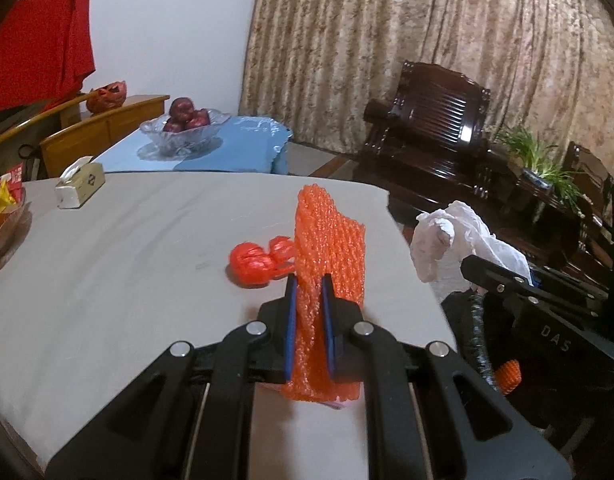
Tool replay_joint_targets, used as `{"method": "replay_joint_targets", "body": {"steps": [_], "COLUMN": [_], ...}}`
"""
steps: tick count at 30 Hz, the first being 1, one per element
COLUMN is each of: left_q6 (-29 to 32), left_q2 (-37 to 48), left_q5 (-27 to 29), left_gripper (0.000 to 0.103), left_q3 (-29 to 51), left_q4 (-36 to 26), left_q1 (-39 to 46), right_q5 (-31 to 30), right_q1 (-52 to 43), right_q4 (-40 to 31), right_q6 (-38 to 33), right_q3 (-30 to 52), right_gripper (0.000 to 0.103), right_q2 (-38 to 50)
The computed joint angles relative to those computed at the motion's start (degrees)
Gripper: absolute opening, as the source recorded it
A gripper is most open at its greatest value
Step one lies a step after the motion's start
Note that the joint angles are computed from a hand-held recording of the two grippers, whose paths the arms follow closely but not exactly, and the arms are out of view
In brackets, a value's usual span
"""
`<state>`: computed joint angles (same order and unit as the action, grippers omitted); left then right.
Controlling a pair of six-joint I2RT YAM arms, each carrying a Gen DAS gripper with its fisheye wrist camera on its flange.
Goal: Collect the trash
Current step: 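Carry the foam sheet and white bag over the black bin and open both tools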
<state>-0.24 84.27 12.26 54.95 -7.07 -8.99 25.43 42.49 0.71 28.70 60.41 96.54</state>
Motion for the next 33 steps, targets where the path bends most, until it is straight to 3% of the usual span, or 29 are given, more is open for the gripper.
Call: {"method": "replay_joint_targets", "body": {"steps": [16,33], "left_q6": [-2.9,-5.7], "left_q2": [-5.3,-1.2], "left_q5": [-2.1,-6.3], "left_gripper": [0.011,0.011], "left_q3": [-1.5,0.2], "left_q4": [0.0,2.3], "left_q1": [-11.9,-27.2], "right_q5": [9.1,17.1], "right_q1": [2.2,2.1], "right_q4": [-5.3,-17.7], "right_q6": [3.0,10.8], "right_q3": [-12.5,-24.9], "right_gripper": [0.018,0.018], "right_q2": [-18.3,-38.2]}}
